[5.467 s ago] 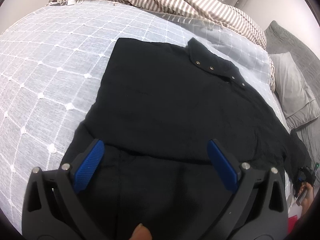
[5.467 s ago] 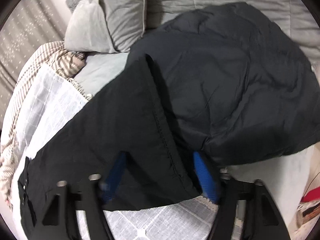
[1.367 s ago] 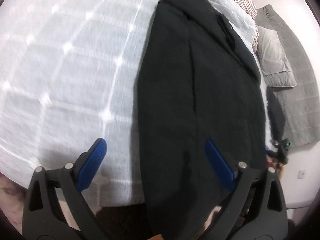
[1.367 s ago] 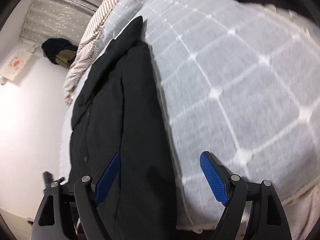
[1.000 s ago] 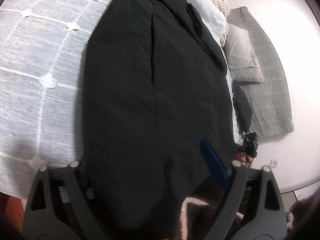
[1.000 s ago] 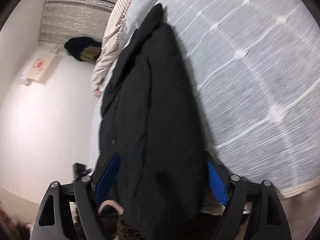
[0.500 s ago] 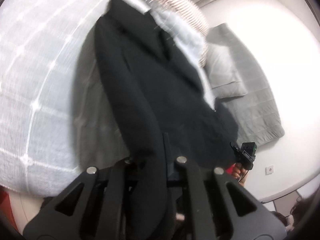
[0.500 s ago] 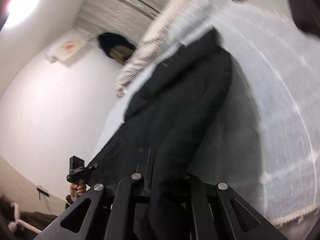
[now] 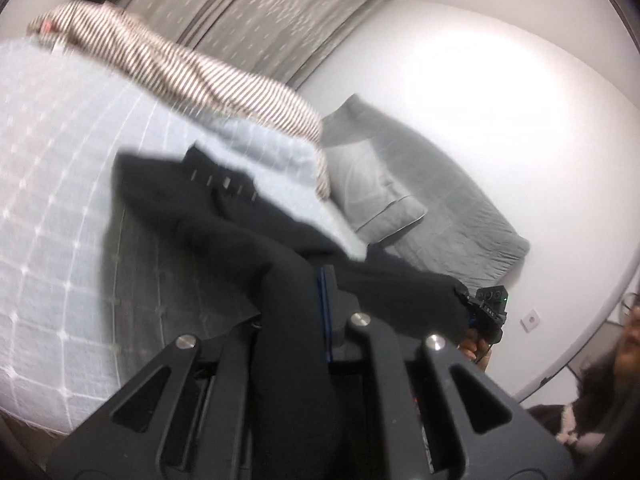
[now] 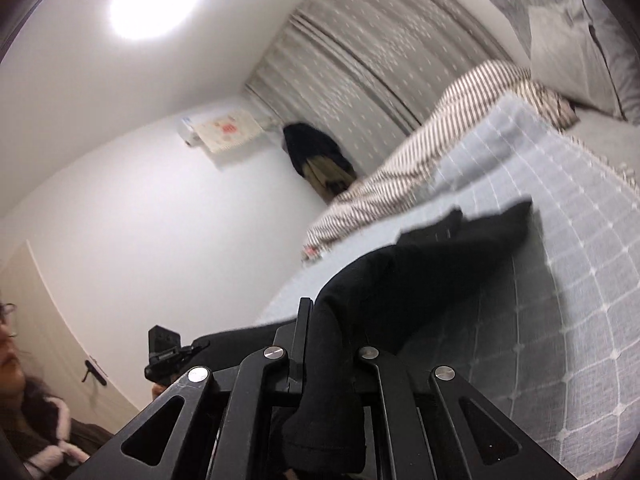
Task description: Fold large clothes
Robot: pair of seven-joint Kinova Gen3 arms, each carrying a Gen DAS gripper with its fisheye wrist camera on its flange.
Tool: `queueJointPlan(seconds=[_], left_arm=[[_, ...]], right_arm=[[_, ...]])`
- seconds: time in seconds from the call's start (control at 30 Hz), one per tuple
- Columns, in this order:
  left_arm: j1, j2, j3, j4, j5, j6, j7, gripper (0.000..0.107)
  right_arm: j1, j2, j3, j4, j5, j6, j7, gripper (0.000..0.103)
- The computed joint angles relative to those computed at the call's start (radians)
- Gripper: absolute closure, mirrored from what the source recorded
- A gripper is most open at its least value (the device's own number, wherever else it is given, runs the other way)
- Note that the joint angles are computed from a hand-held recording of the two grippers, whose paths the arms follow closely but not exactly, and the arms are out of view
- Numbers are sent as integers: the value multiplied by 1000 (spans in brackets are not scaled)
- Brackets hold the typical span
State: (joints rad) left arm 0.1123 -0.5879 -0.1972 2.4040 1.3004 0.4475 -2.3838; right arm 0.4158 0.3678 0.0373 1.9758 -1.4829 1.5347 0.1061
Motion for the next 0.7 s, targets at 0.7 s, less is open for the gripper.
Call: queueJointPlan(seconds=[0.7], left_arm=[[281, 242, -371, -90, 316, -122, -308, 95]], right_arm=[[-210, 15, 105, -180, -125, -204, -256, 95]])
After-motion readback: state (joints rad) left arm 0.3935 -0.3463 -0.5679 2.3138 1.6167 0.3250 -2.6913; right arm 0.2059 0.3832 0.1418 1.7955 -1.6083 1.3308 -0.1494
